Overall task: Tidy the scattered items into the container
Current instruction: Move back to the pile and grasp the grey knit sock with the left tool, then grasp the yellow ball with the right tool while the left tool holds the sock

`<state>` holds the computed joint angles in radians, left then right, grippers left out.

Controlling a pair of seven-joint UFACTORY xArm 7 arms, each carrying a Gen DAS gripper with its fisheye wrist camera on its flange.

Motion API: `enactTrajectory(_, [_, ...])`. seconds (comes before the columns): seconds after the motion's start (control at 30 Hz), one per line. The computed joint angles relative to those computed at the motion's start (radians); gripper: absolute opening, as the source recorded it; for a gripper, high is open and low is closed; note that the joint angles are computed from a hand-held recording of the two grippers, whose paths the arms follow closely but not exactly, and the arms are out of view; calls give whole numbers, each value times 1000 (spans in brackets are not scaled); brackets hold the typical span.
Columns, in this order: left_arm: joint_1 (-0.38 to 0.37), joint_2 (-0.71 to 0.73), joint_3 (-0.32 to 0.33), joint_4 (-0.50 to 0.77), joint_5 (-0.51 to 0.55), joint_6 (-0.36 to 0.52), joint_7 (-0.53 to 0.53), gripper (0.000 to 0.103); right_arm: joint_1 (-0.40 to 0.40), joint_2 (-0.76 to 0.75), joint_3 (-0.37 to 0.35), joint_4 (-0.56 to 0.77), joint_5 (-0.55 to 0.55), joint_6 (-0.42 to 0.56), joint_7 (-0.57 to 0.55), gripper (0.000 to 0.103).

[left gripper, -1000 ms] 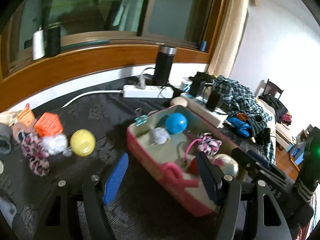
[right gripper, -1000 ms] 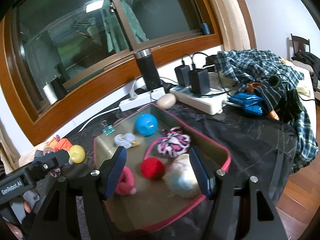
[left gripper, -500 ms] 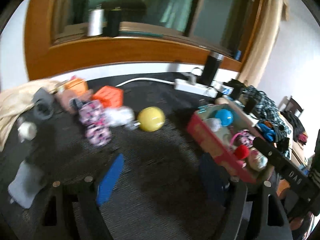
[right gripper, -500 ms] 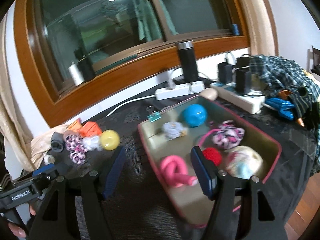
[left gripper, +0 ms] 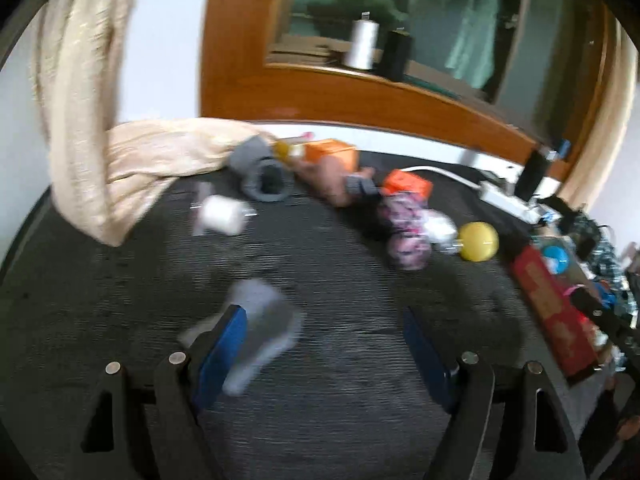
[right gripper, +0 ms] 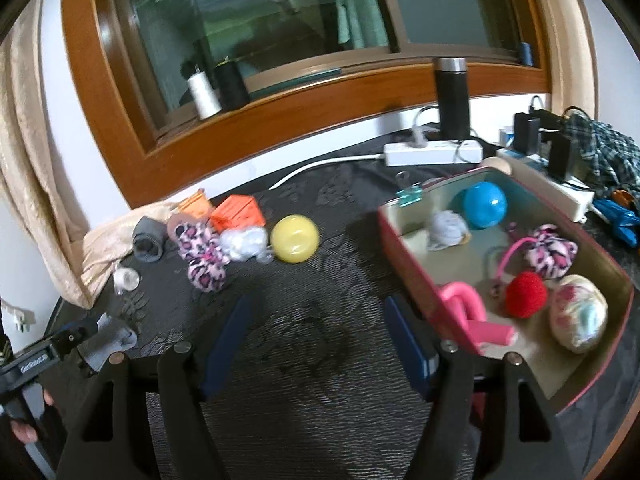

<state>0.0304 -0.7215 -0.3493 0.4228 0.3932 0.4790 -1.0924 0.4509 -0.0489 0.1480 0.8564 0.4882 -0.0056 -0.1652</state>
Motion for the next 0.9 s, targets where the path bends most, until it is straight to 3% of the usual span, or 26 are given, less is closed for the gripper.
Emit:
enactTrajectory(0.2, [9, 3, 56, -51, -8, -4, 46, 81, -27, 30, 35, 17, -160, 24, 134, 75])
enactTrajectory(0.3, [37, 41, 36, -45, 4, 4, 39, 81, -35, 48, 43, 30, -212, 35, 175, 75])
enactTrajectory(0.6, [59, 121, 36, -41, 62, 14, -10, 81, -59, 113, 79, 81, -197, 74, 153, 75])
enactTrajectory(0.67, [62, 119, 36, -45, 72, 12, -29, 78, -62, 120, 81, 87, -211, 72, 155, 75])
enactTrajectory(0.8, [62, 92, 48, -65, 72, -4, -64, 61, -64, 134, 72, 104, -267, 64, 186, 75])
enactTrajectory(0.9, [66, 45, 38, -82, 66, -17, -95, 58, -71, 151, 66, 130, -296, 69, 207, 75])
